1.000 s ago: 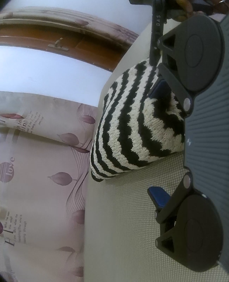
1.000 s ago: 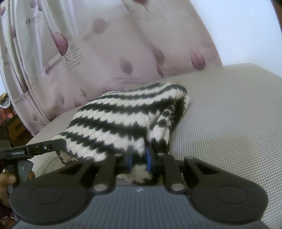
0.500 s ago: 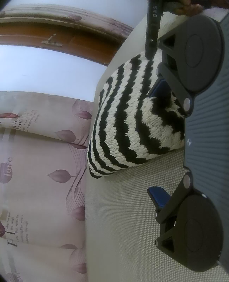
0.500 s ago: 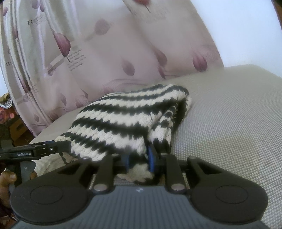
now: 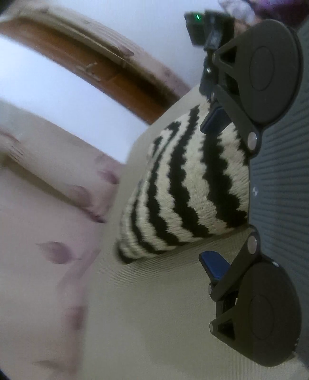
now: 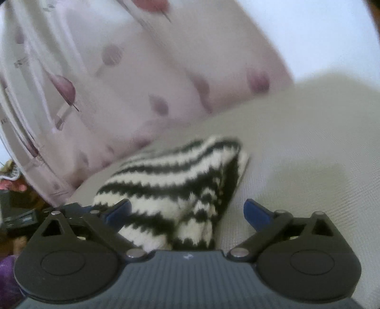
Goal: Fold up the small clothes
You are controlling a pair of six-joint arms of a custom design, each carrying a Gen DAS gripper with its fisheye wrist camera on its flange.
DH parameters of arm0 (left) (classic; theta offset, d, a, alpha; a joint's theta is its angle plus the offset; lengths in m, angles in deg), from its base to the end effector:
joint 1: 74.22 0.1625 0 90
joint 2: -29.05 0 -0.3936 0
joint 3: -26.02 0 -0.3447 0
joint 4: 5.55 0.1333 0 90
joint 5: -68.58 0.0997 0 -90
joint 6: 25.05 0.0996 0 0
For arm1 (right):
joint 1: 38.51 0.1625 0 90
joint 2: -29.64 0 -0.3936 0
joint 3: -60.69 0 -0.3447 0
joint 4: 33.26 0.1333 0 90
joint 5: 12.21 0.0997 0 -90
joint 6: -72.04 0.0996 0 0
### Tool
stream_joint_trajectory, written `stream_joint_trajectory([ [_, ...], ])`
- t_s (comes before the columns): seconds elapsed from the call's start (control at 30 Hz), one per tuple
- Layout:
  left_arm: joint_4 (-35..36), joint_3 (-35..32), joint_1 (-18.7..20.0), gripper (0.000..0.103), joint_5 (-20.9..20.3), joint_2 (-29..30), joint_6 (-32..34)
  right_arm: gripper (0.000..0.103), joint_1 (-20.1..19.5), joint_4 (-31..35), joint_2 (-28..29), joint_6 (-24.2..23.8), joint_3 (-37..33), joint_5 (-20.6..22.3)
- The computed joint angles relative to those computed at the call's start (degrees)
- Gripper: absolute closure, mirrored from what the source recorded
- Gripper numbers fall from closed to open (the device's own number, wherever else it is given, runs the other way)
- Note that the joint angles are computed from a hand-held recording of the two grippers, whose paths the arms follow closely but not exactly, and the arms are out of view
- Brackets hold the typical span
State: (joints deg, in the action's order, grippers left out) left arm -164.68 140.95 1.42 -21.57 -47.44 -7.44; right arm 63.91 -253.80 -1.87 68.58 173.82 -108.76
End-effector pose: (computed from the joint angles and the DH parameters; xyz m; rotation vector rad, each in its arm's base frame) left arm 0.0052 -0.5159 0.2961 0.8320 2.9006 -0.8279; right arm 0.2322 -0.4874 0.0373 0.3168 -2.8031 1.2914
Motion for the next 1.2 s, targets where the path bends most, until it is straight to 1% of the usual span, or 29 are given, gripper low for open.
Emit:
stream_joint_trajectory([
  [0.03, 2.6, -2.1, 0.8, 0.0, -1.8, 1.6, -0.8, 0.002, -0.7, 3.0, -0.1, 0.8, -1.2, 1.2],
  [0.07, 4.2, -3.7, 1.3, 0.0, -2.8, 3.0, -1.7, 0.002, -1.0, 4.8, 0.2, 0.8, -2.4, 1.3],
  [0.1, 5.0, -4.9, 1.8, 0.001, -3.3, 4.5, -2.7, 0.002, -1.1, 6.4, 0.6, 0.8, -3.8, 1.0],
  [0.13, 4.9, -5.6, 2.5, 0.003, -5.2, 5.6, -2.8, 0.002, -1.5, 8.7, 1.0, 1.2, -5.3, 1.5],
  [0.17, 4.0, -5.7, 2.9, 0.008, -6.7, 6.4, -2.5, 0.012, -1.8, 9.3, 1.6, 1.0, -6.2, 2.6],
  [0.2, 3.7, -5.8, 2.9, 0.025, -6.6, 6.9, -2.7, 0.026, -1.9, 9.4, 2.3, 0.6, -7.0, 3.8],
  [0.23, 2.6, -5.3, 2.6, 0.033, -5.8, 6.9, -2.8, 0.056, -1.8, 11.2, 2.9, 1.2, -8.2, 4.1],
  [0.27, 1.3, -4.6, 2.4, 0.037, -5.7, 6.5, -2.8, 0.059, -1.7, 12.2, 3.4, 2.1, -9.0, 4.4],
  [0.3, 0.4, -3.8, 1.9, 0.043, -4.9, 5.8, -2.9, 0.061, -1.2, 10.8, 4.2, 2.3, -9.5, 3.9],
  [0.33, -0.5, -2.6, 1.1, 0.045, -3.7, 4.5, -2.9, 0.063, -0.2, 9.8, 4.6, 1.0, -9.7, 2.8],
  [0.37, -0.9, -1.5, 0.4, 0.045, -3.0, 3.0, -2.8, 0.064, 0.6, 8.4, 5.0, 0.3, -9.7, 2.1],
  [0.43, -0.2, 0.1, -0.7, 0.045, -2.7, -0.7, -2.1, 0.065, 1.3, 5.8, 4.7, 1.3, -8.7, 4.7],
  [0.47, 0.3, 0.9, -1.4, 0.045, -2.0, -2.9, -2.1, 0.065, 2.2, 4.7, 4.7, 1.4, -8.4, 5.1],
  [0.5, 1.3, 1.6, -1.9, 0.045, -1.5, -5.4, -1.7, 0.065, 3.5, 3.9, 4.9, 1.1, -8.4, 4.4],
  [0.6, 5.5, 3.7, -3.5, 0.044, 0.8, -13.2, -1.7, 0.065, 6.5, 1.1, 6.0, 2.8, -8.1, 5.2],
  [0.7, 10.5, 6.3, -5.2, 0.043, 4.9, -21.5, -1.7, 0.065, 9.8, -1.3, 7.9, 5.4, -7.9, 5.8],
  [0.77, 14.2, 7.8, -5.2, 0.042, 6.5, -26.4, -1.7, 0.065, 11.9, -2.7, 9.4, 6.8, -7.5, 5.2],
  [0.9, 16.6, 11.0, -3.2, 0.04, 10.0, -32.7, 1.7, 0.064, 15.0, -3.9, 13.6, 9.6, -8.0, 3.5],
  [0.93, 16.1, 12.7, -3.1, 0.037, 11.5, -34.3, 3.1, 0.064, 15.6, -3.7, 14.6, 10.2, -8.3, 2.7],
  [0.97, 15.2, 14.6, -3.2, 0.034, 13.1, -35.7, 3.6, 0.061, 16.1, -3.4, 15.7, 11.1, -8.6, 1.5],
  [1.0, 13.1, 16.3, -3.3, 0.026, 14.7, -36.3, 3.9, 0.059, 16.6, -2.7, 16.7, 11.9, -9.0, -0.1],
  [1.03, 9.4, 18.6, -3.2, 0.015, 15.6, -37.5, 5.2, 0.054, 17.5, -2.1, 17.3, 12.0, -9.3, -2.2],
  [1.07, 3.4, 21.6, -4.2, 0.007, 17.5, -38.7, 6.9, 0.047, 19.1, -2.1, 18.0, 11.1, -9.7, -6.2],
  [1.1, -2.4, 25.0, -7.0, 0.001, 21.6, -40.7, 8.2, 0.045, 20.4, -3.3, 18.5, 10.2, -9.6, -9.0],
  [1.13, -8.1, 28.3, -10.5, 0.0, 26.3, -42.5, 9.6, 0.042, 21.8, -5.1, 18.8, 9.3, -9.7, -11.9],
  [1.17, -11.6, 30.8, -14.0, 0.0, 30.2, -44.4, 10.8, 0.037, 23.7, -8.4, 19.4, 7.9, -9.4, -15.4],
  [1.2, -14.4, 32.6, -16.7, 0.0, 33.1, -45.6, 11.9, 0.033, 25.4, -11.2, 19.9, 5.8, -9.6, -18.5],
])
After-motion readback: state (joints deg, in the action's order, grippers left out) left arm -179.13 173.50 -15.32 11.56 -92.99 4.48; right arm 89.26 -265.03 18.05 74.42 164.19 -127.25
